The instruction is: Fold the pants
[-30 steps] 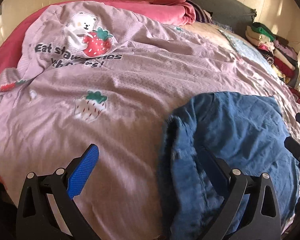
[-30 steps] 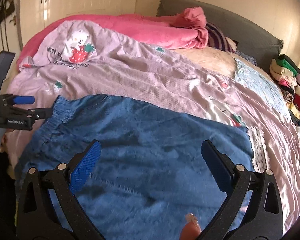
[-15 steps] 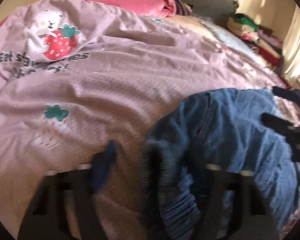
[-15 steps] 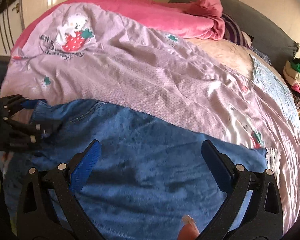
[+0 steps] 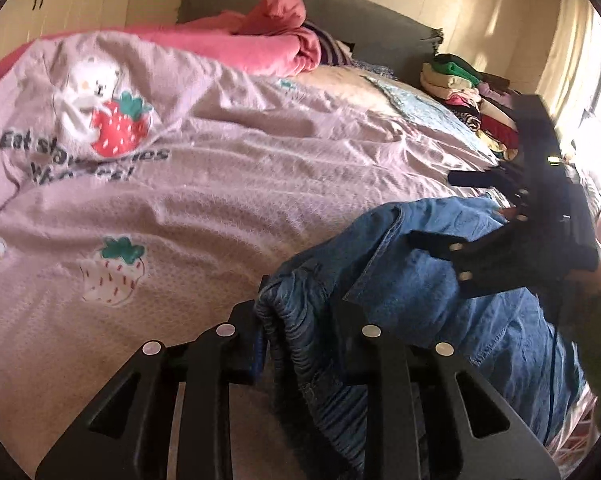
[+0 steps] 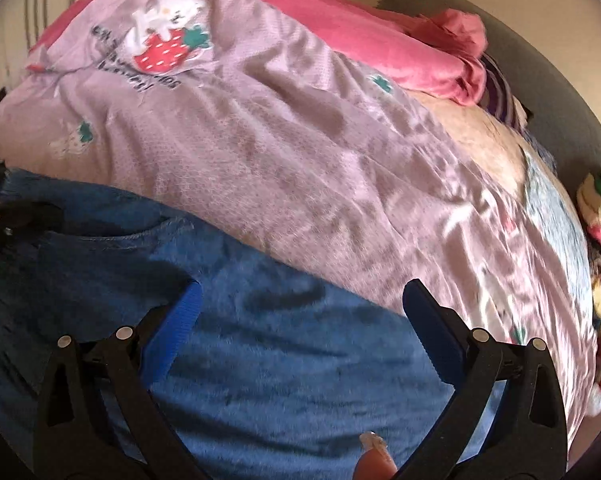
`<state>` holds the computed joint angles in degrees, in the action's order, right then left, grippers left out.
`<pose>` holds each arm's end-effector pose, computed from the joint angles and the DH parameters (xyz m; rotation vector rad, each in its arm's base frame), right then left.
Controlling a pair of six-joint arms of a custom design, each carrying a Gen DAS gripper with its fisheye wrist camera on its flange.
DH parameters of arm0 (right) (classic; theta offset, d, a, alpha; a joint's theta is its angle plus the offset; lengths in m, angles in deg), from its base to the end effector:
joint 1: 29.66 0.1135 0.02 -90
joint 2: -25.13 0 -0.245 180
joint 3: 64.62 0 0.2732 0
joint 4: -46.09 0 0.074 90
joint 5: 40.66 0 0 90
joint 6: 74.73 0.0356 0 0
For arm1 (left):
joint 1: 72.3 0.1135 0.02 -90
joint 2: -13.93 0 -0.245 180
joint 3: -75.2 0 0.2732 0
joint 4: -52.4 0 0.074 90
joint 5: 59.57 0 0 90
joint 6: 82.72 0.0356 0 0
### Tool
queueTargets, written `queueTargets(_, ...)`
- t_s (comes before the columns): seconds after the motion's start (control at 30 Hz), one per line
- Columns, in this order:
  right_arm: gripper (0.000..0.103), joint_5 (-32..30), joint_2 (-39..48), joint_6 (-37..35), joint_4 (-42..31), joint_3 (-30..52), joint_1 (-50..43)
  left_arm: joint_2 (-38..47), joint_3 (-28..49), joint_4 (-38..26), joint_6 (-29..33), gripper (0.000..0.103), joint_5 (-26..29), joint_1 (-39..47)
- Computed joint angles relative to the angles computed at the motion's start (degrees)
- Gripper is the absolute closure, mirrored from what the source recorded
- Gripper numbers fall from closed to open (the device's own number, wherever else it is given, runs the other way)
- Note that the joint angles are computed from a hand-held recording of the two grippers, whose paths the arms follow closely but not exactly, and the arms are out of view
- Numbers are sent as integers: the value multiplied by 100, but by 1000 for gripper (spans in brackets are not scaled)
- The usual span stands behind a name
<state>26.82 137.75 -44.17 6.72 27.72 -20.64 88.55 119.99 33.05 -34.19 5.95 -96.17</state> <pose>0.4171 0.0800 0.1527 -1.5161 1.9886 0.1613 0.2452 -0.0924 0.1333 -0.5408 2.2673 -0.0424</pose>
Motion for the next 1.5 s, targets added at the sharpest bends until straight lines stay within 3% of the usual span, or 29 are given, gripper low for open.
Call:
queueTargets(0.07,18,185,43,-229,-79,15,136,-70,11,-38,105,79,-144,-92)
queueTargets(0.1,26,243,88,-338,-175,54,192,-64,42,-57,139,79,-178,-135)
queueTargets(0.17,45,259,140,-548,-387,92,277,-28,88,-65,165,79,-236,-180)
queueTargets(0.23,72,203,144,-650,-583,99,310,37,109,-45,200,79,-221,-165)
queueTargets(0.33,89,30,-77,-467,-476,-149,216,1,73,-54,205,79,-292,-168)
queueTargets(0.4,94,-155,-192,-303,-489,-217,63,-124,2,-18,209,79,-285,-166)
queueTargets(0.7,96,-1636,-935,-376,-1656,-233,-1109,-833,-140,-157,342,79,-463,-553)
queueTargets(0.9,96,-2109,-1484,-1102,-2413,-564,-1896,-1197,-72,-601,220,79,-929,-1405)
queueTargets(1.0,96,-2304,-1573,-1769,-3124,-582,-2417,-1426,-123,-789,12,79,-1146,-1967)
queueTargets(1.23,96,-2067,-1833,-3505,-4374,-1040,-3425,-1200,-45,-1718,-1467,79,-1811,-3586)
queueTargets(1.5,96,-1464,-1857,-4651,-4864,-1728,-4159,-666,-37,-2338,-2866,75,-1760,-4408)
